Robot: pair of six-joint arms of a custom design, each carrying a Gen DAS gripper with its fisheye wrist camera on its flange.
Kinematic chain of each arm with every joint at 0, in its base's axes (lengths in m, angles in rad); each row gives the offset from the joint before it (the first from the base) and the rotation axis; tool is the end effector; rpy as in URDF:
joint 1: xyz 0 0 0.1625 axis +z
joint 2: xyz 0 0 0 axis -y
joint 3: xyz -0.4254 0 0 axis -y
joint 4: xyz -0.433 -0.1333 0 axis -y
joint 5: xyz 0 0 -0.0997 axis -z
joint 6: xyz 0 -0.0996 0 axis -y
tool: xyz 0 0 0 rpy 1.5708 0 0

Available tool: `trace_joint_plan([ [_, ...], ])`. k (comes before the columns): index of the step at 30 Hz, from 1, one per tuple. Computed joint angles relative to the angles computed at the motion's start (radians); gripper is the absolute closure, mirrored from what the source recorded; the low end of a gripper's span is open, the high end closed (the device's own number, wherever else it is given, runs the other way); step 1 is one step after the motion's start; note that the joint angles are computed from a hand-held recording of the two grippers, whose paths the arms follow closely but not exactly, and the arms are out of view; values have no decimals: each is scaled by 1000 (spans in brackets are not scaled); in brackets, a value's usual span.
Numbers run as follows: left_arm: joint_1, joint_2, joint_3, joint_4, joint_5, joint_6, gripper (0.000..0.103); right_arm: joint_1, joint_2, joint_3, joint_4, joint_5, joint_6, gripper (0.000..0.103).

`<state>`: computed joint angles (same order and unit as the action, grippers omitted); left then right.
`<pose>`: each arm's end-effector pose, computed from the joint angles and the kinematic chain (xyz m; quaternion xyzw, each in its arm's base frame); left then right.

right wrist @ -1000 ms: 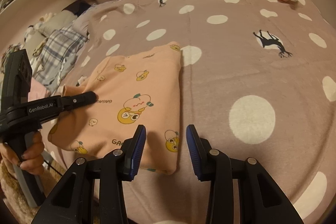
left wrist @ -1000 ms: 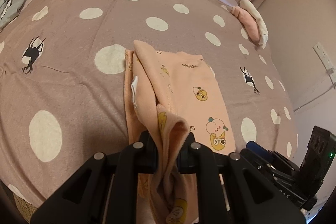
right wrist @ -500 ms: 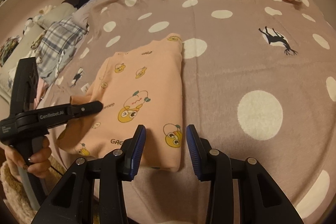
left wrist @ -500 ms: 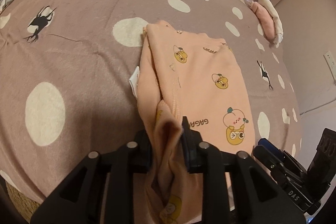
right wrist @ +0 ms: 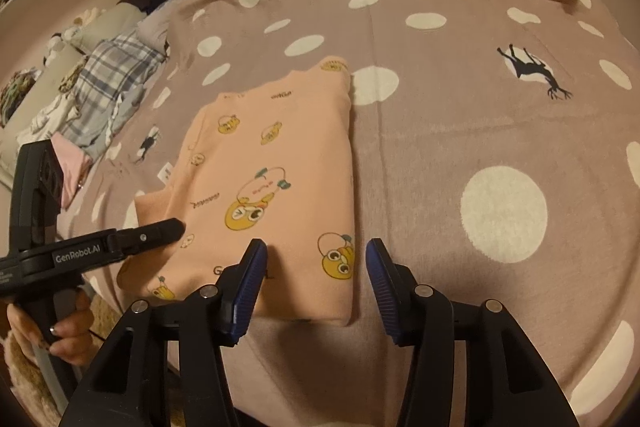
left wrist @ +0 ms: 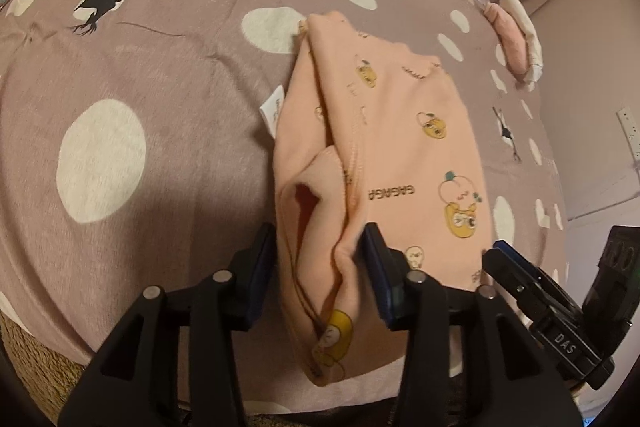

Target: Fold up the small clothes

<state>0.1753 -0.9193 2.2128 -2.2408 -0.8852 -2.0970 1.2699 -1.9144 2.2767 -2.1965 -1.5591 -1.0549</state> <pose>-0.3718 -0.2653 -0.0365 -0.2112 0.8773 -0.3654 0.2286 0.0147 -0.4064 0.3394 0.3657 -0.9214 0.1059 0.0778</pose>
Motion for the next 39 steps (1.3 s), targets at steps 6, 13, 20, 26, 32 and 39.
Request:
trace_joint_plan([
  [6,1,9,-14,49,-2,-12,50,10,9,16,-29,-43,-6,52],
  [13,-5,18,-19,74,8,-46,46,13,23,23,-35,-82,-5,52],
  [20,-11,11,-66,204,4,-81,27,6,11,5,-22,-60,-11,52],
  [26,-1,7,-71,225,26,-70,16,12,41,-35,-9,-4,41,30],
  [32,27,12,-62,165,44,-13,15,51,101,-54,0,-24,80,28],
  [39,59,26,-29,15,61,69,17,91,168,-51,-2,-72,87,28],
])
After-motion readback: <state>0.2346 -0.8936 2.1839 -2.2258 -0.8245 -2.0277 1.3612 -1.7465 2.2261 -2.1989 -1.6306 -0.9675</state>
